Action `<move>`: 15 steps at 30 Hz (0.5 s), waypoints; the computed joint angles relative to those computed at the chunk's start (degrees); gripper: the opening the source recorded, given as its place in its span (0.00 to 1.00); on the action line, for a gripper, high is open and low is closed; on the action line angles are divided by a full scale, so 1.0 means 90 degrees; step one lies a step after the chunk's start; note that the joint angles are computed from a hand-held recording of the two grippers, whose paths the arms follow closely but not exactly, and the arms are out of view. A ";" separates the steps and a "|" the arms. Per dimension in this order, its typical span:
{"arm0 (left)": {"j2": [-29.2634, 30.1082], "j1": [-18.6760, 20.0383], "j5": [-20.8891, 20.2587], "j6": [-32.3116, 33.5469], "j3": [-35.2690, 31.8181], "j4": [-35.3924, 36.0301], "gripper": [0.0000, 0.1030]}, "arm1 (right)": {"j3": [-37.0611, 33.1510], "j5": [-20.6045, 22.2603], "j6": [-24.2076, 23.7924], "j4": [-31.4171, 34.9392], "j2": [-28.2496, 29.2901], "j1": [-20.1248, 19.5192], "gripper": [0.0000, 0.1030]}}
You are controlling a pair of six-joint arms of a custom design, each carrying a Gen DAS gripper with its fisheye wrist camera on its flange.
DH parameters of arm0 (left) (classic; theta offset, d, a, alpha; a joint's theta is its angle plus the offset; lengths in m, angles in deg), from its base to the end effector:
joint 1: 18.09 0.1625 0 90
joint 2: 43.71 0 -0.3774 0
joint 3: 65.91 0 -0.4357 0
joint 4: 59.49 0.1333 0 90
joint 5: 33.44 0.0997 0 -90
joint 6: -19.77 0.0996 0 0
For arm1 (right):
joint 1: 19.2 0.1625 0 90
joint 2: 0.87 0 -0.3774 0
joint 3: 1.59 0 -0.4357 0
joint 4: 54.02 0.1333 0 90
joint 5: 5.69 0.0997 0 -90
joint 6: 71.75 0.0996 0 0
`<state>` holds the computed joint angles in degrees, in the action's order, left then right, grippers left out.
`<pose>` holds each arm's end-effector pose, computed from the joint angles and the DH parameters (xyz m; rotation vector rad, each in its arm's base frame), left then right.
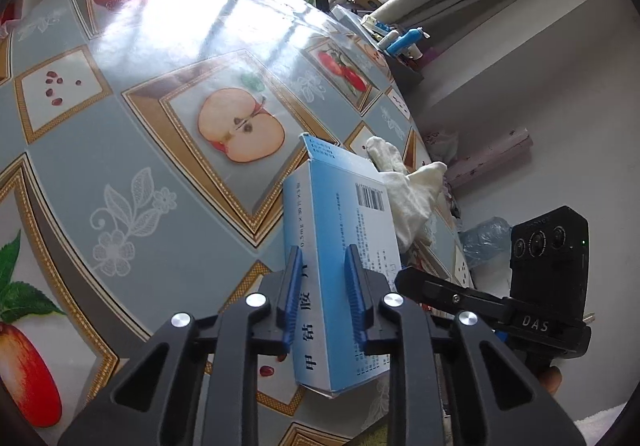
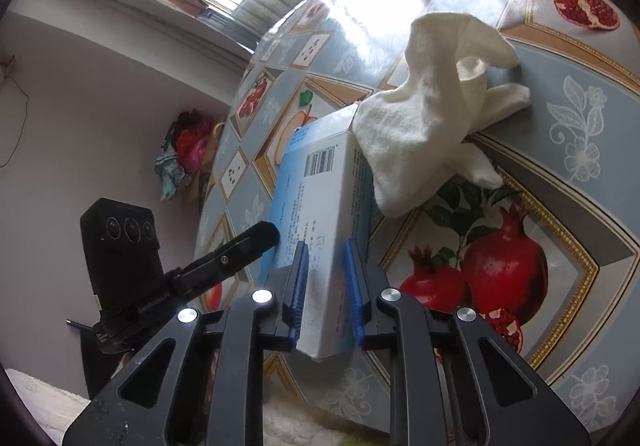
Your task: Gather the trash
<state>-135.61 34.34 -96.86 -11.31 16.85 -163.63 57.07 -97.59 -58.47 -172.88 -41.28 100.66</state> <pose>-0.1910 -0.5400 0.5665 0.0229 2.8624 -0.8672 0.5197 -0.6442 0.1912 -0.4410 3.0595 -0.2858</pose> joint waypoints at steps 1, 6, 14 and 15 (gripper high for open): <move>-0.0016 -0.0032 0.0046 -0.0008 0.0000 0.0041 0.20 | 0.0015 0.0020 -0.0011 -0.0003 -0.0011 0.0001 0.15; -0.0129 -0.0282 0.0131 -0.0073 -0.0112 0.0179 0.19 | 0.0070 0.0201 -0.0176 -0.0143 -0.0120 0.0063 0.13; 0.0404 -0.0824 0.0209 0.0556 -0.0694 -0.0181 0.19 | 0.0511 -0.0157 -0.0549 -0.0812 -0.0770 0.0256 0.13; 0.0599 -0.0818 0.0066 0.0752 -0.0823 -0.0287 0.19 | 0.0593 -0.0351 -0.0502 -0.0889 -0.0884 0.0264 0.13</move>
